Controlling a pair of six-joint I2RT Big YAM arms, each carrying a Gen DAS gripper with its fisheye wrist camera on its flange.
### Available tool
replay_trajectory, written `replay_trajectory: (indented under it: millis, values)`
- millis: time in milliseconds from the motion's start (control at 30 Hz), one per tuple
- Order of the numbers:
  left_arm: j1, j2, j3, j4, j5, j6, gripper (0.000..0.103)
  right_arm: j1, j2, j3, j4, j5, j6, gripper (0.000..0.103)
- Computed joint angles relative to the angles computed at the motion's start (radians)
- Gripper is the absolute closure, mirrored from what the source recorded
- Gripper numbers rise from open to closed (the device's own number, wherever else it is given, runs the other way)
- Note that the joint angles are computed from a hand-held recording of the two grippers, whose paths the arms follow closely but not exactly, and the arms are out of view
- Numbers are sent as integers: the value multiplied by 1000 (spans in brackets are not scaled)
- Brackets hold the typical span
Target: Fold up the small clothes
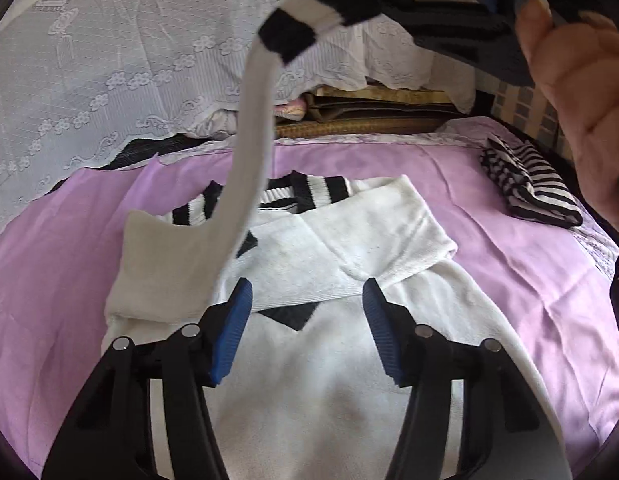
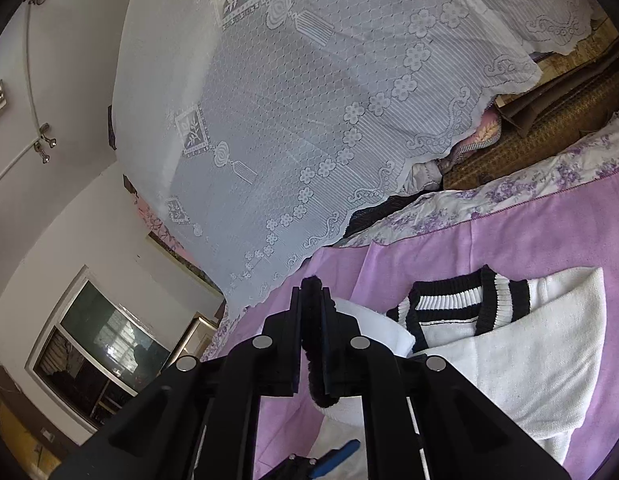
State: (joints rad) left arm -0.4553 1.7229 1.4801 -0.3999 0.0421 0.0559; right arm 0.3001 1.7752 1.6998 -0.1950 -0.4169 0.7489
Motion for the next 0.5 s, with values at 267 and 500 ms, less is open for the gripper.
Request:
replay_trajectory:
  millis: [267,500]
  values:
    - [27,260,353,-203,-117,-84,60,1,-5,25,-43,31,2,94]
    - [109,265,345,-322,-189,-216,43,4,5,-21,-54,103,-39,94]
